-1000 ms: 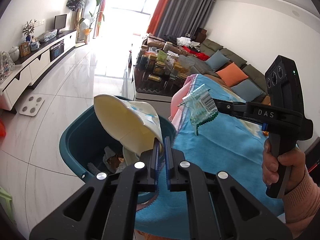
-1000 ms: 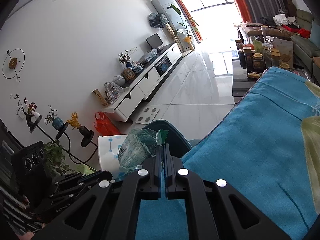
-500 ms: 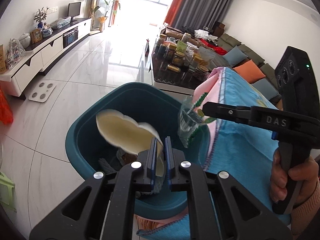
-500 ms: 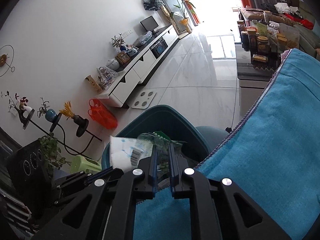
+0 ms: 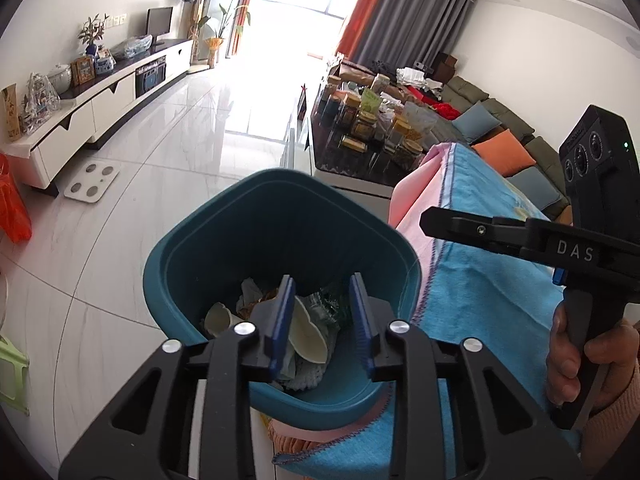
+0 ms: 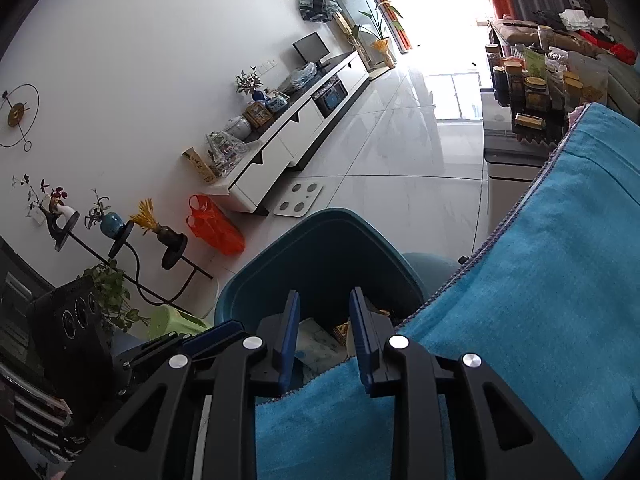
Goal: Collect trash
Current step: 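Open both grippers to drop the cups into the bin, then grasp the green plastic wrapper with the left gripper while the right gripper grasps the gold foil bag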
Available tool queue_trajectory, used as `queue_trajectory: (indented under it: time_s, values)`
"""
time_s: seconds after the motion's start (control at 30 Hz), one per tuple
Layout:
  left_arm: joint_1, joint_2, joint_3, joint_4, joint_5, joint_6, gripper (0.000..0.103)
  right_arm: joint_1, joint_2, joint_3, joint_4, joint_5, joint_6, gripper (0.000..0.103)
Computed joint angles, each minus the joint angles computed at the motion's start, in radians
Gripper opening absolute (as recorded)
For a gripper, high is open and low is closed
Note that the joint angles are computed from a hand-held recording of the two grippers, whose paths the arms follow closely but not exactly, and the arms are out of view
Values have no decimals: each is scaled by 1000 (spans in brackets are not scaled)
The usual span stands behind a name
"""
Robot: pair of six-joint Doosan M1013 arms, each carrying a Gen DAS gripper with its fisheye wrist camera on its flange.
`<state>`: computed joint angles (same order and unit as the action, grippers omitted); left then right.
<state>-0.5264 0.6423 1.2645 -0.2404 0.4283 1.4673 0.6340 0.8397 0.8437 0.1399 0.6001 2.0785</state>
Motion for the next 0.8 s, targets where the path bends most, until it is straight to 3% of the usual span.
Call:
queue_trajectory:
  time_s: [0.27,0.37,0.5,0.63,0.8]
  values:
    - [-30,-65,79,-139,-139,199,62,19,-130,203,-136,-166,69,39]
    - [-47,-81,98,-295,-172,383,70,30,-195,305,-305,-220,214,40]
    - [-72,-87,107,-517,-177,642,82,45,-286,451,-642,-258,548,42]
    - [-103,-71,85,-642,-117,811,85,60,-372,590,-978,-224,925,43]
    - [-146,-37,34,-691,-10,908,84,91,-468,738,-1217,-86,1250,43]
